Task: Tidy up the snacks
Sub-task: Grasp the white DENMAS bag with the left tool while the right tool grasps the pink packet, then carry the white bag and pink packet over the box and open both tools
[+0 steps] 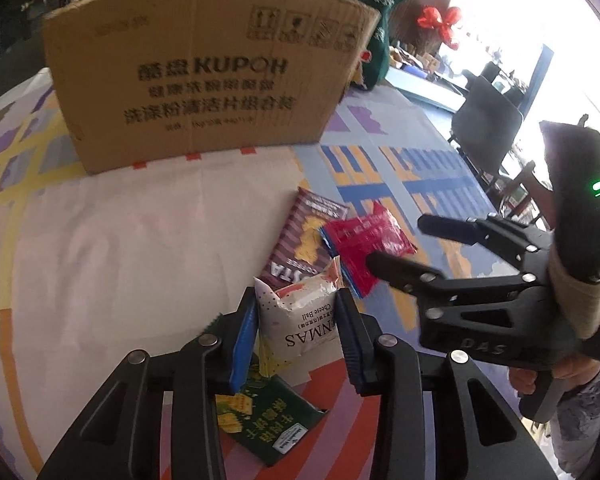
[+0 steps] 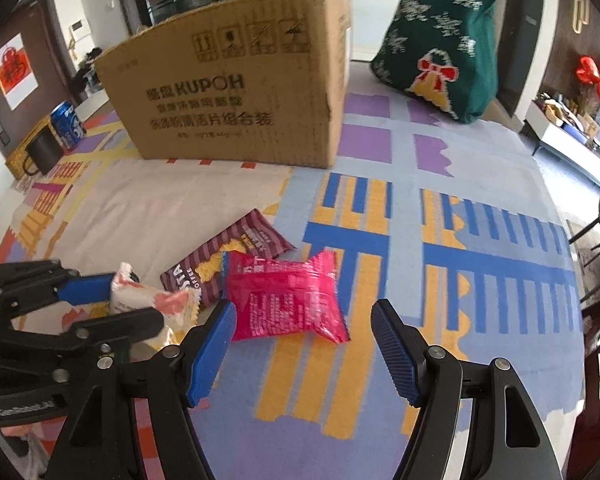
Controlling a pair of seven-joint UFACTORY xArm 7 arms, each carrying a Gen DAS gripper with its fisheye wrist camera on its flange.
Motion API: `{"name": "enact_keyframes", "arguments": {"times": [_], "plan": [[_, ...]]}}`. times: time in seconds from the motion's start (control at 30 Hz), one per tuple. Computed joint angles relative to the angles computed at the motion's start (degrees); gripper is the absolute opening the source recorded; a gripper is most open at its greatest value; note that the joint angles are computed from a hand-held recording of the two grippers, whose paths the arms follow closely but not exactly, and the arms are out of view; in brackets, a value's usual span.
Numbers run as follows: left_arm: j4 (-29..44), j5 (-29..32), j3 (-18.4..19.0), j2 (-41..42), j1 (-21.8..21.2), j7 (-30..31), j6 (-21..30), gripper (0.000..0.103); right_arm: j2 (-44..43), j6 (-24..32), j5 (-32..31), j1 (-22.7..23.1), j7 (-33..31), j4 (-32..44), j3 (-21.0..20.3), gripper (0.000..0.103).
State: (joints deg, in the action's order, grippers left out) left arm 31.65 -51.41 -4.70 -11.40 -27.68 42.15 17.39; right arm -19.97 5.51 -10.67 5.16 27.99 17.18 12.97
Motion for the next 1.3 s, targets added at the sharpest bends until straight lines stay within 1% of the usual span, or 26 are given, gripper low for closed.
{"name": "enact_keyframes", "arguments": {"times": [0.07,0.17,0.27,0.4,0.43,0.47,0.5,0.53,0.57,0.63,0.73,0.83,1.03,1.13,1.3], "plan": [[-0.23,0.31,0.08,-0.55,0.31,-0.35,-0.87,0.038,1.73,0.08,-0.16,-0.05,-0.15,1.03,0.08,0.071],[-0.11,1.12,0.29,-0.51,0.38,-1.03,-1.81,0.038,4.58,0.47,-1.88,-1.47,0.97,2.98,1.29,0.07],[0.03,2.49,0.35,-0.07,0.66,-2.47,-2.82,0.038,7.2,0.55,-2.5,-0.68,1.01,4.7,0.36,0.071],[-0.1,3.17,0.68,-0.07,0.42,-2.97,-3.79,0.038,8.64,-0.19,-4.52,-1.23,3.51,5.48,0.39,0.07],[-0.09,2.99,0.87,-0.09,0.2,-2.81,-3.89,0.038,8.58,-0.11,-5.07,-1.44,4.11,5.49,0.49,0.067],[-0.03,2.92,1.0,-0.02,0.06,-2.75,-3.96,0.038,8.39,0.1,-6.08,-2.02,5.06,5.51,1.01,0.058],[-0.01,2.77,1.09,0.0,-0.08,-2.66,-4.07,0.038,8.12,0.02,-7.0,-2.37,5.76,5.36,1.35,0.053],[0.06,2.43,1.2,0.02,-0.28,-2.42,-4.21,0.038,7.81,0.09,-7.58,-2.56,6.32,5.22,1.47,0.051],[-0.07,2.4,1.21,-0.22,-0.32,-2.44,-4.3,0.038,7.49,0.27,-7.08,-1.82,6.07,5.01,0.78,0.049],[-0.21,1.98,1.48,-0.75,-0.59,-2.06,-4.38,0.038,6.93,0.42,-6.0,-0.75,5.69,4.62,-0.19,0.048],[-0.63,1.97,1.8,-1.82,-0.81,-2.31,-4.81,0.038,5.15,0.88,-7.14,-1.92,7.34,4.16,1.25,0.048],[-0.78,1.97,2.53,-2.89,-1.24,-2.44,-5.33,0.038,2.41,0.91,-6.28,-0.99,7.33,3.52,0.96,0.048],[-0.57,2.32,4.44,-5.01,-2.61,-2.4,-7.38,0.038,-2.68,1.27,-5.53,-1.27,7.42,3.48,2.67,0.048],[0.04,2.38,5.84,-5.85,-3.6,-2.3,-8.4,0.038,-4.77,1.08,-5.84,-2.43,8.09,4.26,4.42,0.048],[1.95,2.67,7.65,-6.41,-4.92,-2.41,-10.38,0.038,-6.29,0.27,-5.97,-3.88,8.23,6.13,5.74,0.048]]}}
